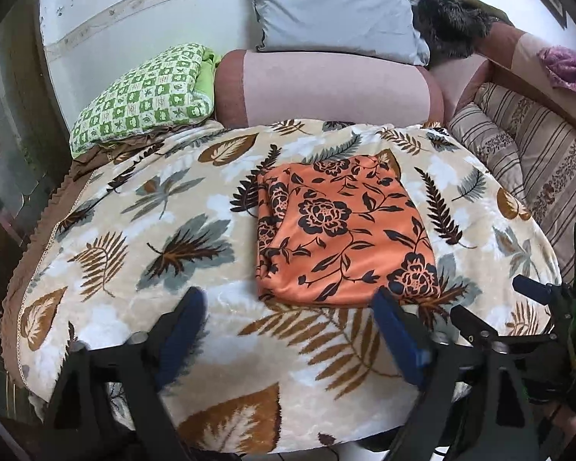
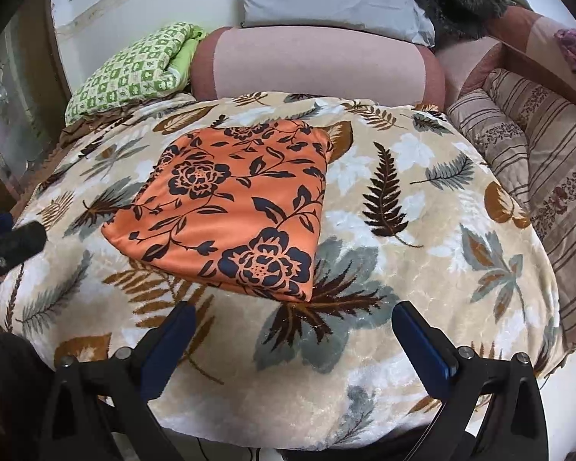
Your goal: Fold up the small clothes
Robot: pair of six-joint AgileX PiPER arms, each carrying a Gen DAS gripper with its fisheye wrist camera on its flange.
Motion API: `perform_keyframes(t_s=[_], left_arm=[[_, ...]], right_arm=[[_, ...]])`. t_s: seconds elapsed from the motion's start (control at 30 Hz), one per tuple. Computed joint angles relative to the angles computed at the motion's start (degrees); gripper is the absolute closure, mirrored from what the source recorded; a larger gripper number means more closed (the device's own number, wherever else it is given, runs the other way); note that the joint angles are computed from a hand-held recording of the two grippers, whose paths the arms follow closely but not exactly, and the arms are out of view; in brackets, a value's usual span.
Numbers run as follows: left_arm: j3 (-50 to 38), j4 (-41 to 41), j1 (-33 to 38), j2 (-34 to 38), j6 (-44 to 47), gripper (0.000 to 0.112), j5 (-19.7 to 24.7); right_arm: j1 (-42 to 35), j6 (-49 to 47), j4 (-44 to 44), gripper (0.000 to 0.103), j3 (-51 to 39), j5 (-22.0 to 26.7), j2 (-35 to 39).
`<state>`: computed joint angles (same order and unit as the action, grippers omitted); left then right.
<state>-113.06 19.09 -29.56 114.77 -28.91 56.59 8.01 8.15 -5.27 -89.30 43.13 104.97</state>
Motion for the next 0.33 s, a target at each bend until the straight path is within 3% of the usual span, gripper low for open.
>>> perform_keyframes(t_s=[0.33], left_arm=[[-0.5, 0.6, -0.3, 0.2, -1.0, 0.01, -0.5]], right_arm=[[0.4, 0.5, -0.6, 0.001, -1.5, 0.1, 0.6]])
